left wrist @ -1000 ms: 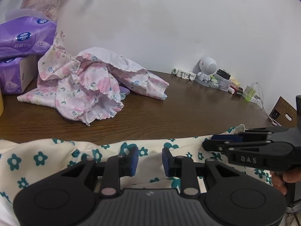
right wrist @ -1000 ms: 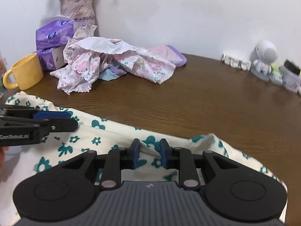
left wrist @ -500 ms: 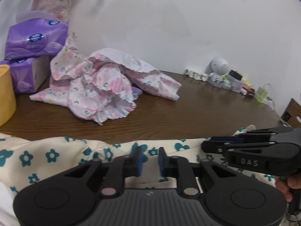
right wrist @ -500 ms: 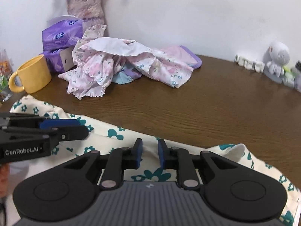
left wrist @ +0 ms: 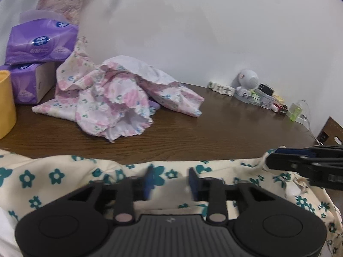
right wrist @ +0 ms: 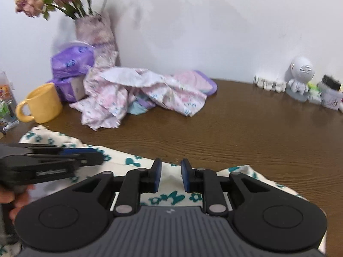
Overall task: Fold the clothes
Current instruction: 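Smooth the shirt with both open grippers and pull back from it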
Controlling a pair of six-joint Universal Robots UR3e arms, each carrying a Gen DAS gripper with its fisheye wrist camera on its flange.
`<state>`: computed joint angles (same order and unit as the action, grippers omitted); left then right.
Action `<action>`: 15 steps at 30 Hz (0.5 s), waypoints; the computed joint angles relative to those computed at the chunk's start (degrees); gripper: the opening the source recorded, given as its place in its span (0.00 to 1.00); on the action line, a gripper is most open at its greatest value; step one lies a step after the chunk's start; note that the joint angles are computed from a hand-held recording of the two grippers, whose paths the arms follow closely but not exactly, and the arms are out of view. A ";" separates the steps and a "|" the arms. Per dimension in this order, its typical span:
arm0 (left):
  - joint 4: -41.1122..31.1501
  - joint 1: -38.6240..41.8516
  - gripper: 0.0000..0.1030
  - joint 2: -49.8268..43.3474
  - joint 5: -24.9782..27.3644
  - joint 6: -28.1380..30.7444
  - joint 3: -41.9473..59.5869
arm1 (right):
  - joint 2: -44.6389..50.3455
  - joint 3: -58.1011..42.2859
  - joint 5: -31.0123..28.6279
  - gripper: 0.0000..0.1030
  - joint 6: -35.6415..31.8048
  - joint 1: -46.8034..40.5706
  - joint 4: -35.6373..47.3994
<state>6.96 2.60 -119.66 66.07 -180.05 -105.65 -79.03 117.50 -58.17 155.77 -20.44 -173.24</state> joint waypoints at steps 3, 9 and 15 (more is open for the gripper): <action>-0.46 -0.89 0.65 1.80 1.49 0.02 -0.66 | -7.06 5.35 2.70 0.38 -2.87 -3.70 2.58; -4.17 0.88 0.73 10.68 2.98 -2.25 -5.09 | -22.31 15.60 8.13 0.54 -11.15 -14.46 12.24; -7.65 6.05 0.82 24.33 1.15 -1.41 -15.22 | -42.74 22.78 16.98 0.73 -27.35 -32.36 39.16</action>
